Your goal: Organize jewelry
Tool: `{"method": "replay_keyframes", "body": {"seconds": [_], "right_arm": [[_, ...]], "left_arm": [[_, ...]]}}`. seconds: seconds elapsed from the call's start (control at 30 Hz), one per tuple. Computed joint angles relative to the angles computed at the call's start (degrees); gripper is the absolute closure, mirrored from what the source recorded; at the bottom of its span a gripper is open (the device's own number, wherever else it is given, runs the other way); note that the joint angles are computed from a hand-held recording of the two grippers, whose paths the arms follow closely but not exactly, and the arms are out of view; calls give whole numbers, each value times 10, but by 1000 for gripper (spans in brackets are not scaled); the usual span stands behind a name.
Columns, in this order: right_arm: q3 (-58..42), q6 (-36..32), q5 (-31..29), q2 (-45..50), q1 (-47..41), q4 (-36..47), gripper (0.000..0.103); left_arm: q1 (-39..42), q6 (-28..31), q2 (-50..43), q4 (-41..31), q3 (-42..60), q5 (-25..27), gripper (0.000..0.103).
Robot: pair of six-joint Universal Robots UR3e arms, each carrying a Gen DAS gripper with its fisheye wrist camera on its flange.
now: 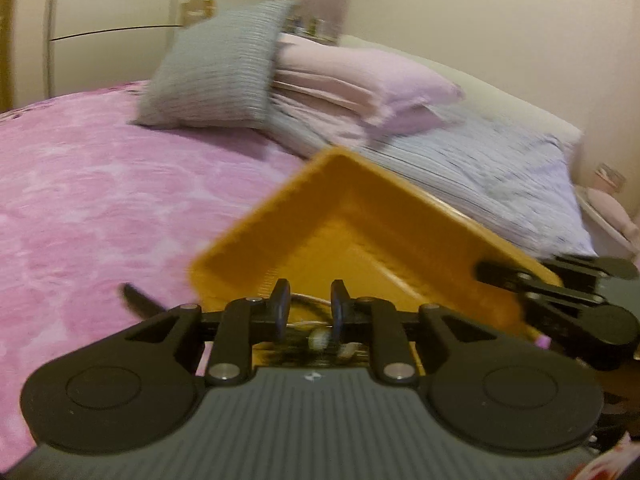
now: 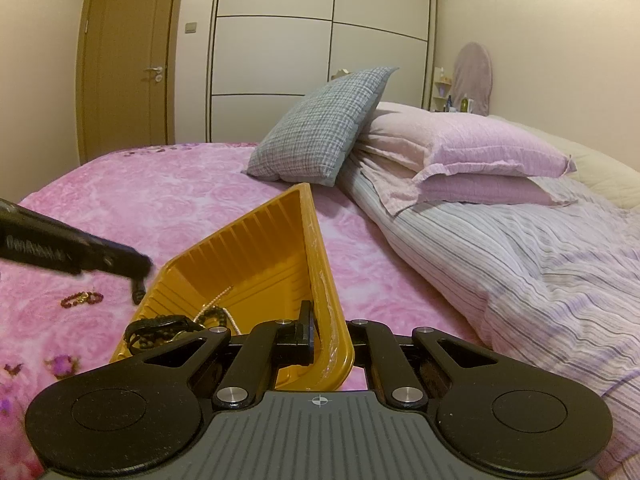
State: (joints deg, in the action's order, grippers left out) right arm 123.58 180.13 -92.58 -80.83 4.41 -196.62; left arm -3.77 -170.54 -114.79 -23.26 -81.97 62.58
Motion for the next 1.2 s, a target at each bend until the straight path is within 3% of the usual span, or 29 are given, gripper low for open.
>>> {"method": "replay_keyframes", "body": {"seconds": [0.53, 0.87, 1.2], "right_arm": [[-3, -3, -3, 3, 3, 0, 97], [-3, -5, -5, 8, 2, -3, 97], [-4, -6, -5, 10, -1, 1, 97]], "left_arm": [[157, -12, 15, 2, -27, 62, 82], [152, 21, -14, 87, -119, 76, 82], [120, 54, -66, 86, -86, 89, 82]]}}
